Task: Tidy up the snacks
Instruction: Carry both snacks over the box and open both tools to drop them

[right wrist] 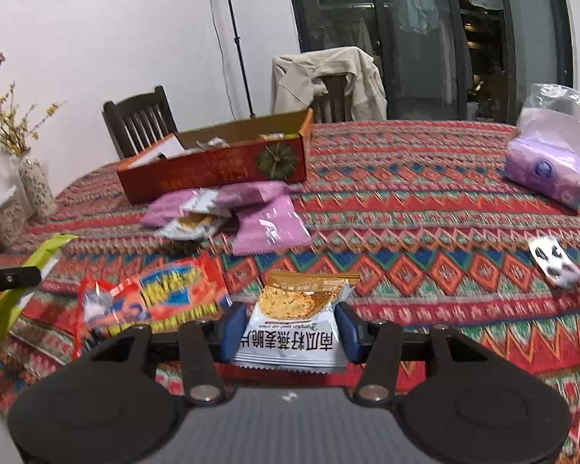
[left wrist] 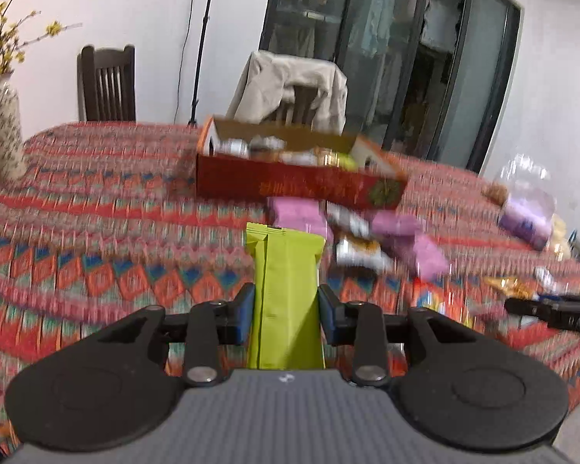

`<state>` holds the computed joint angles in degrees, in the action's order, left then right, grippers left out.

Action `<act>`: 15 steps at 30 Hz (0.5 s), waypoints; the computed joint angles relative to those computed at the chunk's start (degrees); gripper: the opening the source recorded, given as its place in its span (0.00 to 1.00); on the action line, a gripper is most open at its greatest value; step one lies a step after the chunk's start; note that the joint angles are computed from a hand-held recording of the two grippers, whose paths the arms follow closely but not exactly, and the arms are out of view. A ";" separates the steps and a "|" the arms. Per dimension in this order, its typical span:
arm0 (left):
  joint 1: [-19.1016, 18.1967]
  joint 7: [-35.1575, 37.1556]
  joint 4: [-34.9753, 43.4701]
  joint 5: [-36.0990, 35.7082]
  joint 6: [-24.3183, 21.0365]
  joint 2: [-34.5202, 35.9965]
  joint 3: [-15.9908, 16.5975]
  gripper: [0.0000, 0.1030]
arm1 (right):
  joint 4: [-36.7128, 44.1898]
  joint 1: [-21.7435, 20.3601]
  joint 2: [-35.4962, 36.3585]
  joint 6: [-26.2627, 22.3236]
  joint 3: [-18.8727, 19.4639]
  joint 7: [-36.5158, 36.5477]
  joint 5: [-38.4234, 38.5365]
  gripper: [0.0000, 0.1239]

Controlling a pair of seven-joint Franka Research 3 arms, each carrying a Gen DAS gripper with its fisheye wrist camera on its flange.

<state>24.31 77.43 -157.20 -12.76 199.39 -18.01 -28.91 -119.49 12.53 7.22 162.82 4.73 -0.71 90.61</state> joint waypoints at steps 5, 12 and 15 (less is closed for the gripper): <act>0.69 4.16 8.62 -1.09 2.99 6.99 3.41 0.34 | 6.24 0.32 2.63 -0.55 0.62 -2.69 0.85 0.40; -3.70 11.80 30.08 0.33 -1.47 23.15 11.84 0.34 | 23.24 1.38 12.73 -4.18 3.50 4.81 -11.78 0.40; -10.05 14.40 40.43 -1.50 -6.19 30.33 19.14 0.34 | 37.14 -0.36 22.54 -6.10 9.03 18.63 -28.15 0.40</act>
<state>14.26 91.82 -116.77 -14.26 193.20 12.32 -9.77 -82.35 12.16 29.77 156.72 13.76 17.92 62.47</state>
